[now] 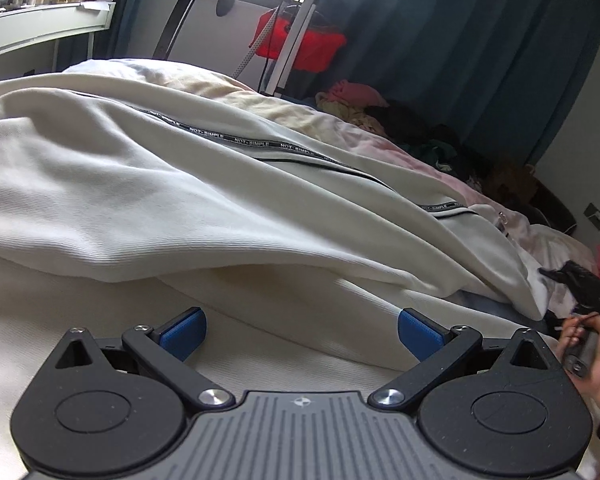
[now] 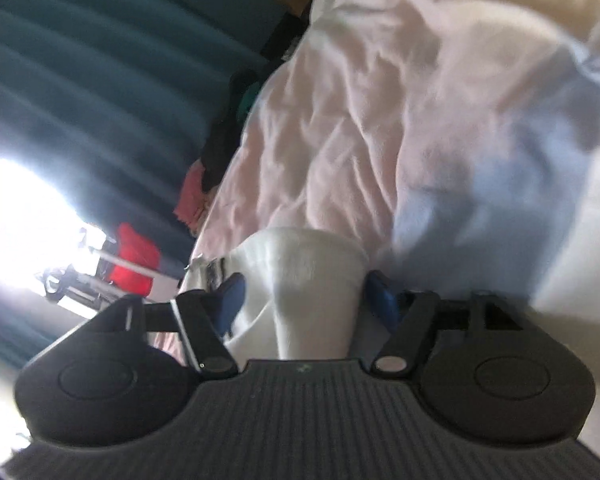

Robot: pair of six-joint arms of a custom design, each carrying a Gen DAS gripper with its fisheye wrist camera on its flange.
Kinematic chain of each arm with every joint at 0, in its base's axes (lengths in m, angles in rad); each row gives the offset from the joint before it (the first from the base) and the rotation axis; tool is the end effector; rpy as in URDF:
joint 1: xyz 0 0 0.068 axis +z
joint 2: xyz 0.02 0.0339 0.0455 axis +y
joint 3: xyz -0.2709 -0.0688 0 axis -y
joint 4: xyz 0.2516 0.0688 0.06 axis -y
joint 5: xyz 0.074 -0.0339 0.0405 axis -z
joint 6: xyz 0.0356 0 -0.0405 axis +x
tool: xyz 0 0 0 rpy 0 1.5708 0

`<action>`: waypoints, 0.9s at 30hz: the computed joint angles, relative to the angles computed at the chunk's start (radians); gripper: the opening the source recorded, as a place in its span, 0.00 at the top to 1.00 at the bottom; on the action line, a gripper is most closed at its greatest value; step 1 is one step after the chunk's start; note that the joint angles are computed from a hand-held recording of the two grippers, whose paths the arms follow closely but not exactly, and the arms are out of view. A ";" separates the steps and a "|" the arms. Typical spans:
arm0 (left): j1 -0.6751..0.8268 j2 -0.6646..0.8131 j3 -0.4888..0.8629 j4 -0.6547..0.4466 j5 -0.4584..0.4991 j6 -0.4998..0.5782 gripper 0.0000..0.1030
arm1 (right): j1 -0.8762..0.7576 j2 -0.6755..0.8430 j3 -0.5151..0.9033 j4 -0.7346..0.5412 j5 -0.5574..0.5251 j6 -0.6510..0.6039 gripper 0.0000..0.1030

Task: Fold clothes

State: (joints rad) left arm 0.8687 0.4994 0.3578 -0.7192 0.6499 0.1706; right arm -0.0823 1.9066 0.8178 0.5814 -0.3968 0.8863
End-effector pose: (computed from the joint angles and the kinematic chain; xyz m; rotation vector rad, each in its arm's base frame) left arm 0.0852 0.0674 0.1895 -0.4970 2.1735 -0.2397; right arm 0.3723 -0.0169 0.1222 0.7748 2.0181 0.8913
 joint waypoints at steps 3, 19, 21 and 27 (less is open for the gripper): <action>-0.026 0.016 -0.006 0.028 -0.019 -0.012 0.00 | 0.066 0.012 0.093 -0.179 0.133 -0.172 0.78; -0.019 -0.042 0.019 -0.050 -0.006 0.003 0.00 | 0.116 -0.333 -0.181 -0.261 0.548 -0.065 0.83; -0.005 -0.054 0.027 -0.072 0.003 0.013 0.00 | 0.098 -0.352 -0.195 -0.285 0.525 -0.008 0.78; 0.054 -0.115 0.056 -0.157 0.041 0.084 0.00 | 0.106 -0.435 -0.184 -0.299 0.543 -0.140 0.23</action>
State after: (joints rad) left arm 0.9227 0.3841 0.4141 -0.8757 0.6909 0.2550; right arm 0.0242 1.4712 0.6342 0.2825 0.1460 0.7459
